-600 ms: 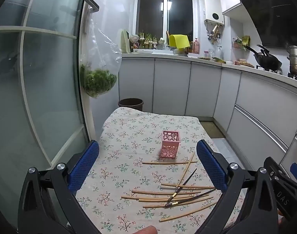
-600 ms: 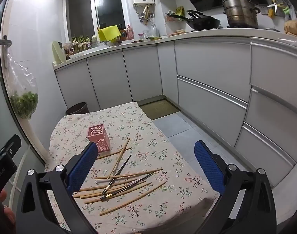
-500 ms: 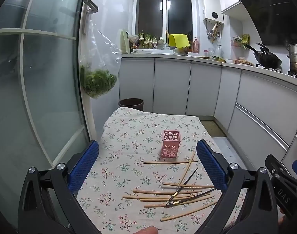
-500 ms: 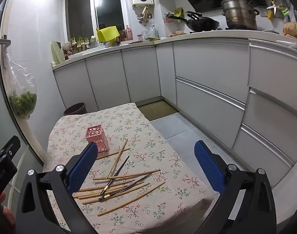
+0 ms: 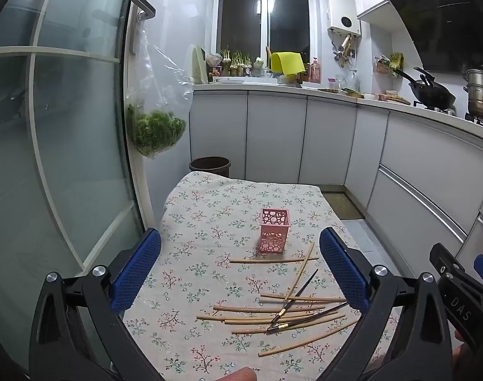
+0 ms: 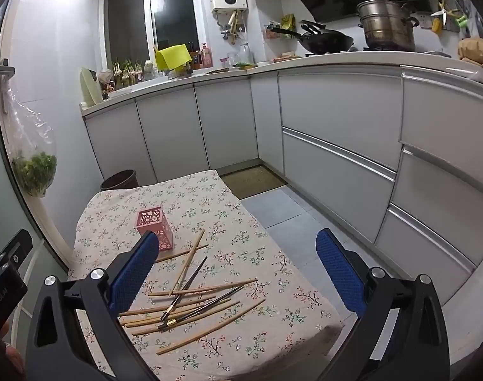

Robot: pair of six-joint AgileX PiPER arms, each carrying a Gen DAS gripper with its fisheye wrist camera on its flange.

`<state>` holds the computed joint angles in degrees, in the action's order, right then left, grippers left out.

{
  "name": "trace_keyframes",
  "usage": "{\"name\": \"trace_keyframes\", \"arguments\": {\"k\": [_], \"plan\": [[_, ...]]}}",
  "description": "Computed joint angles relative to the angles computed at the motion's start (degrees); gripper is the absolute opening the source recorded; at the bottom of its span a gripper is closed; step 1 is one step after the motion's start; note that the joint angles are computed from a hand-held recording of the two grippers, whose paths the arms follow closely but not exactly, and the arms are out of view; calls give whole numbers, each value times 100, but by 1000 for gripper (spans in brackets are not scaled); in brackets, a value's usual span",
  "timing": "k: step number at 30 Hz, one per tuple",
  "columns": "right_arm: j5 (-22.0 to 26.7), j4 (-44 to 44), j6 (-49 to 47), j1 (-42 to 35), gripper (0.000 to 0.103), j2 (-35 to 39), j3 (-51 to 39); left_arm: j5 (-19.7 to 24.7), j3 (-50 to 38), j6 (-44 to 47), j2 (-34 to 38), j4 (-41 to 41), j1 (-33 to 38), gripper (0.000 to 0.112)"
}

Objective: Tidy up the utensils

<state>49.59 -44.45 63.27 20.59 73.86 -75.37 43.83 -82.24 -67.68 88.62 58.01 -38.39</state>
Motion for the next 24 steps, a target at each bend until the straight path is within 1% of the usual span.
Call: {"name": "trace_keyframes", "arguments": {"k": [8, 17, 24], "plan": [[69, -120, 171, 96, 96, 63, -30, -20, -16, 114, 24, -147, 41, 96], [0, 59, 6, -15, 96, 66, -42, 8, -16, 91, 44, -130, 28, 96], [-61, 150, -52, -72, 96, 90, -32, -52, -112, 338, 152, -358, 113, 96]]}}
